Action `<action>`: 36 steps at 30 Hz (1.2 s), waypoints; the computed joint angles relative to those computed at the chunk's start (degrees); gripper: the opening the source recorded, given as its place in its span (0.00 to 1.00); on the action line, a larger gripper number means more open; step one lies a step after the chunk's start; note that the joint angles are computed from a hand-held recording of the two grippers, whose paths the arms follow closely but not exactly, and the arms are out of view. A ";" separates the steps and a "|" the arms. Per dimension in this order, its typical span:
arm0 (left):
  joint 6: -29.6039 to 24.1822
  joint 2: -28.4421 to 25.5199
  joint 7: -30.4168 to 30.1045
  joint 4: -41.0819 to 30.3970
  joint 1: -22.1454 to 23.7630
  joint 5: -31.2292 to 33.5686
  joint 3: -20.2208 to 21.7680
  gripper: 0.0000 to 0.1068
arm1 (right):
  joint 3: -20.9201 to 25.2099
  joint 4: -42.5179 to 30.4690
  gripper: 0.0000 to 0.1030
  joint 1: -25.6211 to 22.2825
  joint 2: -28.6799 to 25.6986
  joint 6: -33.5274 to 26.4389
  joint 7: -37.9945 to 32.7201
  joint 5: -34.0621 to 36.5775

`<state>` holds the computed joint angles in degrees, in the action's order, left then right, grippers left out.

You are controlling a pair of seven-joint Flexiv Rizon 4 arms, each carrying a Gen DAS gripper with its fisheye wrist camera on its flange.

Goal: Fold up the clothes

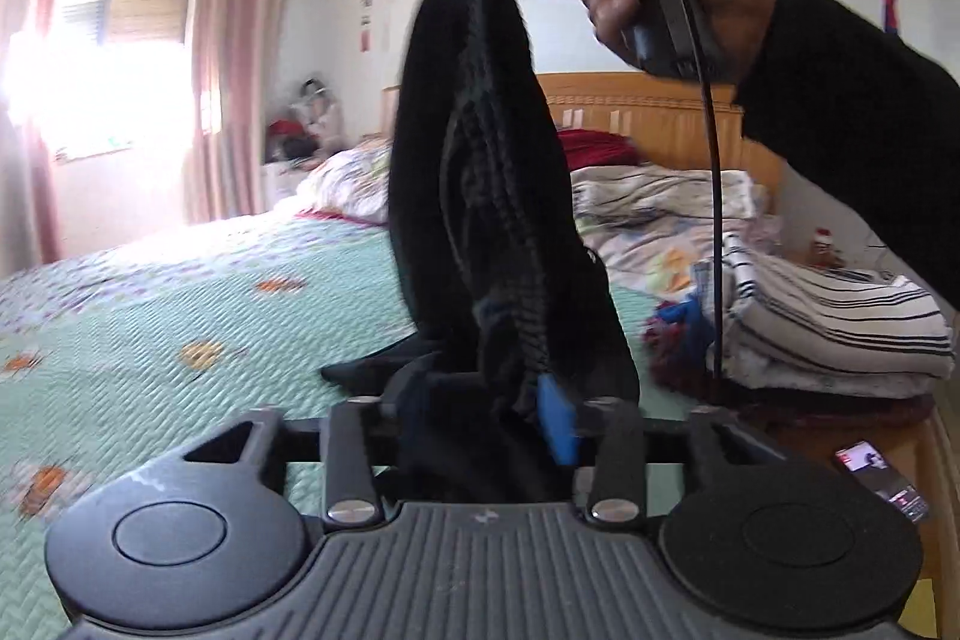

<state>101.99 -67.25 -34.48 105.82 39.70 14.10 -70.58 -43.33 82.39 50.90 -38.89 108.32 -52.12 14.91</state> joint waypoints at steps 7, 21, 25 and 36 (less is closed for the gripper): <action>1.78 -6.07 4.36 -5.96 -9.19 4.22 -0.21 0.92 | 2.99 6.86 0.09 0.40 8.42 1.56 -4.57 -0.56; 9.00 -14.11 26.02 -11.66 -19.80 14.22 5.71 0.91 | 19.83 15.26 0.09 -9.42 18.65 7.58 -14.41 3.34; 19.18 -17.60 29.08 -17.85 -24.63 23.81 7.60 0.93 | 20.75 17.04 0.09 -8.80 20.76 8.09 -18.75 6.61; 37.96 -20.93 27.98 -30.83 -37.75 29.29 14.42 0.96 | 29.05 15.74 0.09 -14.40 22.17 7.79 -23.12 13.08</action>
<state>139.95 -88.19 -6.50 74.98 1.94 43.40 -56.16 -14.27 98.13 36.50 -16.73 116.11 -75.25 27.99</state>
